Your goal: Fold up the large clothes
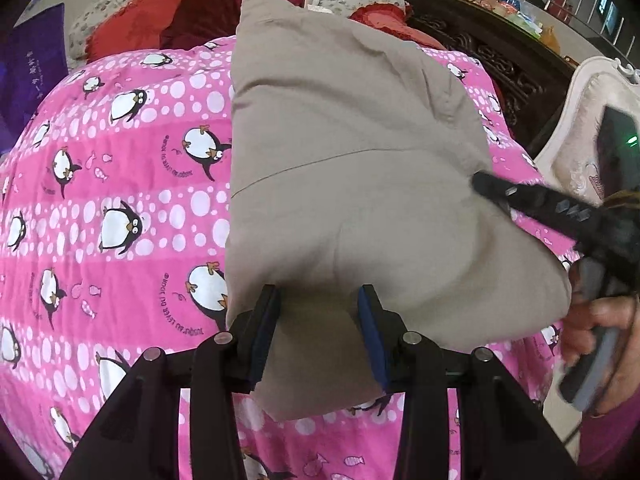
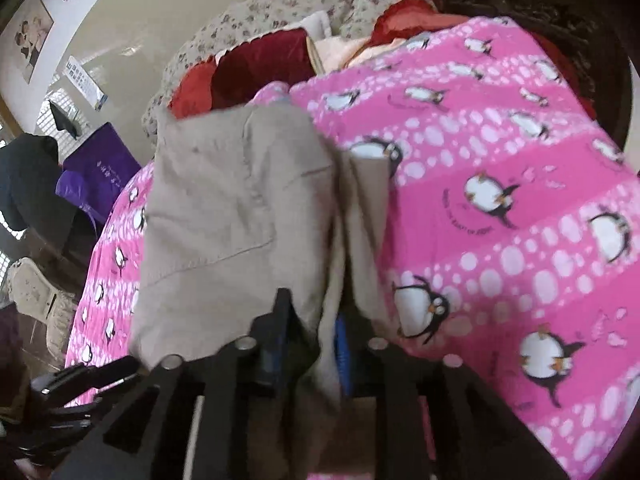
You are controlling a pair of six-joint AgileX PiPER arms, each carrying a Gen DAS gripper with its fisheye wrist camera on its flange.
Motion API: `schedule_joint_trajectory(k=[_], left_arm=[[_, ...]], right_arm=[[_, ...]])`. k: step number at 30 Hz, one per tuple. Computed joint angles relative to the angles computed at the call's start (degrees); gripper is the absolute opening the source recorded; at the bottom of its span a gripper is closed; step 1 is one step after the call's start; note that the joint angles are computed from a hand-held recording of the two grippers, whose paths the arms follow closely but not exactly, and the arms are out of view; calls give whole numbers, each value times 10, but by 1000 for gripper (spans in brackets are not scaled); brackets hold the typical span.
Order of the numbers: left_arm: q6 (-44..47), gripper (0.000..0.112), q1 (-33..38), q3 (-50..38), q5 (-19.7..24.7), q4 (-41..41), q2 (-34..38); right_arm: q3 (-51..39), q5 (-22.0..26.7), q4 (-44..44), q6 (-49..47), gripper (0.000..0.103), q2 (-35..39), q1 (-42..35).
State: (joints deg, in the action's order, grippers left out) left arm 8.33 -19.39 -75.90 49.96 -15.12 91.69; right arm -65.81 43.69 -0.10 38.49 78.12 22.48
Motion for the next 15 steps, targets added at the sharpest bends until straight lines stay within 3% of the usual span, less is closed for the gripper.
schedule_joint_trajectory(k=[2,5,8,11,15], left_arm=[[0,28,3,-1,0,-3,3],[-3,28,6,-9,8,-2,7],[-16,28,11,-23,14,1,5],[-42,28,14,-29,-9,23,-1],[-57,28,17,-57,-2,41,26]], right_arm=[[-39,53,-45,40,34,-1,14],[-87,105,-105,77,34,-9,42],[-144,106,-69,34,34,3,43],[-199,94,-22,-8,34,48,40],[-254,86,-58,4,34,129,45]])
